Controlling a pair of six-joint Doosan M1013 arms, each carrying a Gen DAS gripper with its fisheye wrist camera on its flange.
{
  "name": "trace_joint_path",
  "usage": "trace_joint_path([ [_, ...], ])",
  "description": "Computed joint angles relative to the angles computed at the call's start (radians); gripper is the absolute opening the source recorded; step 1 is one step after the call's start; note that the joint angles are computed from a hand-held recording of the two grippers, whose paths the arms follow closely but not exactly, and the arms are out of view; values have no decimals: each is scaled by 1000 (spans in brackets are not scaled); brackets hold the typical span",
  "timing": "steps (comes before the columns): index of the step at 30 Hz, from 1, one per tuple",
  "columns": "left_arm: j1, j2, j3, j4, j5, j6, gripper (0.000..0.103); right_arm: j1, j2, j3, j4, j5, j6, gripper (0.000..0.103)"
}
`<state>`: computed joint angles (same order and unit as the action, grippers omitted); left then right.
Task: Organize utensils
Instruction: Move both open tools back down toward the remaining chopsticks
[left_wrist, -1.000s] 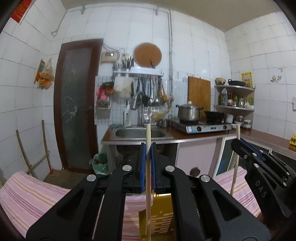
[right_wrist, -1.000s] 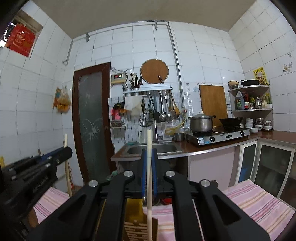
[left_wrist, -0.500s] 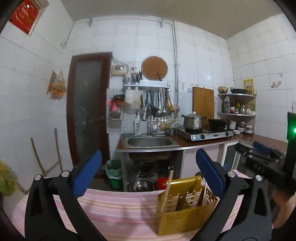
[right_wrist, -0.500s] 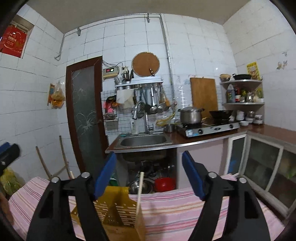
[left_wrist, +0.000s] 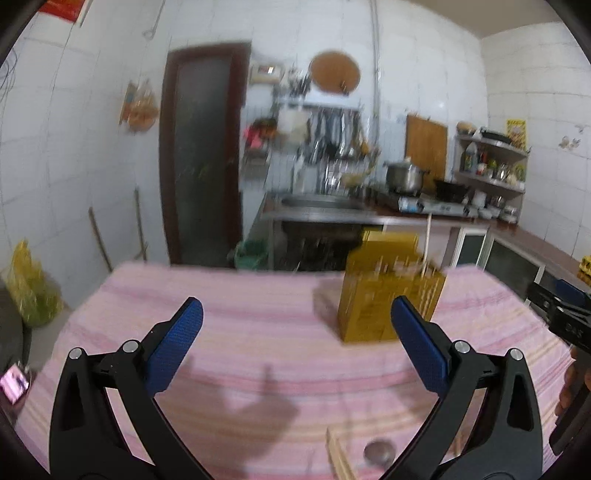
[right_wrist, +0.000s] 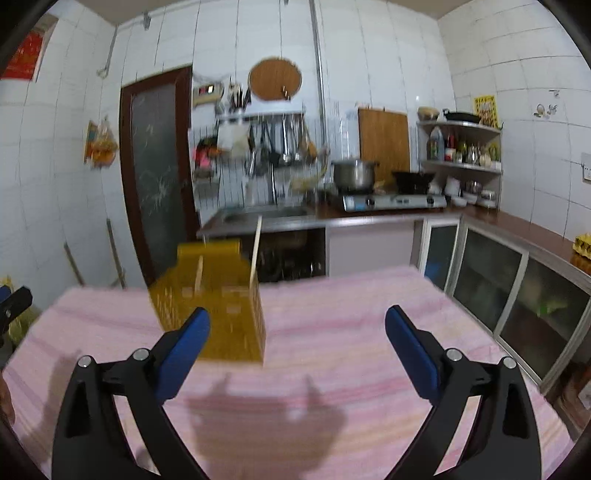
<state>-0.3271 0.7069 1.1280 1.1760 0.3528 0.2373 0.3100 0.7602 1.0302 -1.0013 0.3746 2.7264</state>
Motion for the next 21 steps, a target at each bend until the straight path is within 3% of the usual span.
trace_joint_path([
  [5,2,7,26,-160,66,126,98,8,-8,54,101,40,-71,94],
  [12,12,16,47,-370,68,251,98,20,10,68,175,130,-133,94],
  [18,-7,54,-7,-495,184,465,98,16,35,37,409,189,-305,94],
  [21,-12,66,-23,-527,221,506,98,24,54,1,471,238,-390,94],
])
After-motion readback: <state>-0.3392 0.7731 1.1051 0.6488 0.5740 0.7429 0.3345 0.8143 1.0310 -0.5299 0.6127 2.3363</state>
